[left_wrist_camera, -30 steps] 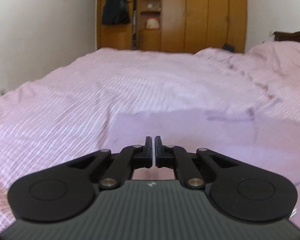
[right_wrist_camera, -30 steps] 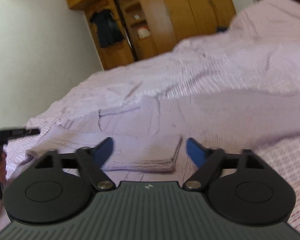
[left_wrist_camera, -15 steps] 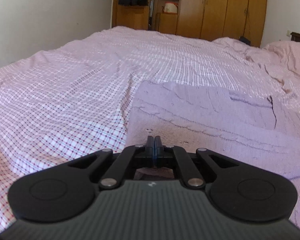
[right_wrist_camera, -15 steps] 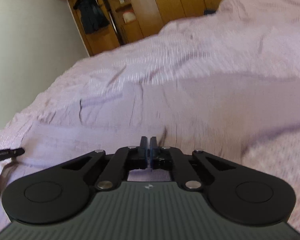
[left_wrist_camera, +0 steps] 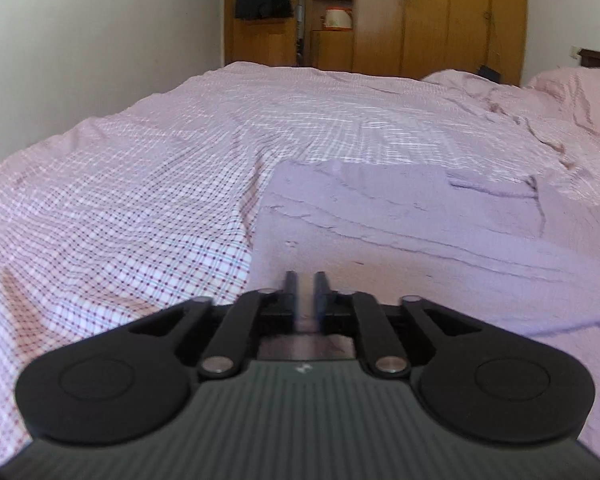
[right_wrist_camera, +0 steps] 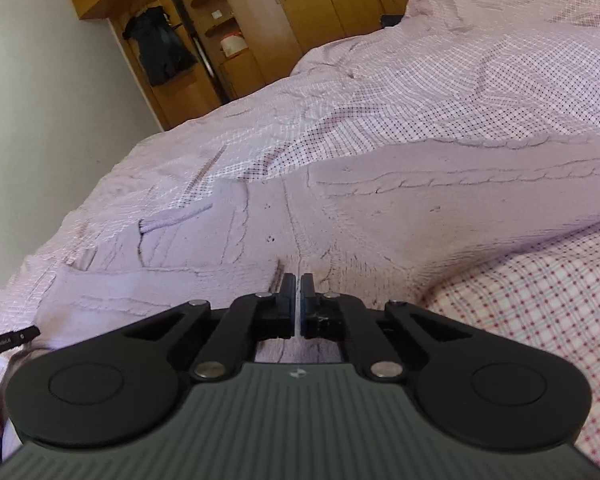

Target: Fold small clothes

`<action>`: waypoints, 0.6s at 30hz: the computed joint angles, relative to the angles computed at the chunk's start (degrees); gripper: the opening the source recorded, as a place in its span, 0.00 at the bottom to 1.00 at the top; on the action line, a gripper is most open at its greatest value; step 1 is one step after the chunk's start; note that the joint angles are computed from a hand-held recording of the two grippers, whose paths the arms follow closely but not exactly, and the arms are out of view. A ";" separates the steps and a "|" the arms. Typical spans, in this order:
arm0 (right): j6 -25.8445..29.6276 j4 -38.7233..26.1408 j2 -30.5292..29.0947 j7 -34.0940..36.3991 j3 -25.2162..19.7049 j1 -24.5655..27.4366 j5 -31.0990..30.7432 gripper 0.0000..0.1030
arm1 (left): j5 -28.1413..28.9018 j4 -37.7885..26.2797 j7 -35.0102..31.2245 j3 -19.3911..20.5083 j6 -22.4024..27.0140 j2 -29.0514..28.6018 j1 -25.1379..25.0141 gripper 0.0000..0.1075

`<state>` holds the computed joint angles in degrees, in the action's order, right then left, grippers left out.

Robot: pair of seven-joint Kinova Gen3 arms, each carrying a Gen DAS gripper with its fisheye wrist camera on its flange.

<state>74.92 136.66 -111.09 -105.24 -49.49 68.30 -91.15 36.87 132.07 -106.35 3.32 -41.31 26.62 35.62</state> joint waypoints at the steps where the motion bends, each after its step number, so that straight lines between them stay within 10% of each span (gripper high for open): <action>1: 0.07 0.36 0.16 0.96 0.38 -0.54 0.16 0.01 | -1.36 0.82 -0.60 0.24 1.25 -1.50 -0.44 0.23; 6: 0.30 2.02 -0.35 3.39 3.37 -4.67 2.77 0.02 | -3.99 4.54 -1.66 1.30 2.20 -7.65 -0.88 0.45; 11: 0.81 1.49 -2.92 -1.14 5.09 -9.05 9.10 0.41 | -4.63 8.80 -1.08 3.27 -3.05 -8.71 -1.78 0.54; 18: 0.88 1.51 -4.11 -2.68 5.51 -10.36 10.94 0.71 | -4.01 6.05 3.11 2.53 0.08 -5.98 -3.27 0.54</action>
<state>75.80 138.17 -115.19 -107.92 -43.97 57.94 -80.22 32.86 138.11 -103.25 5.85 -41.24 20.64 32.35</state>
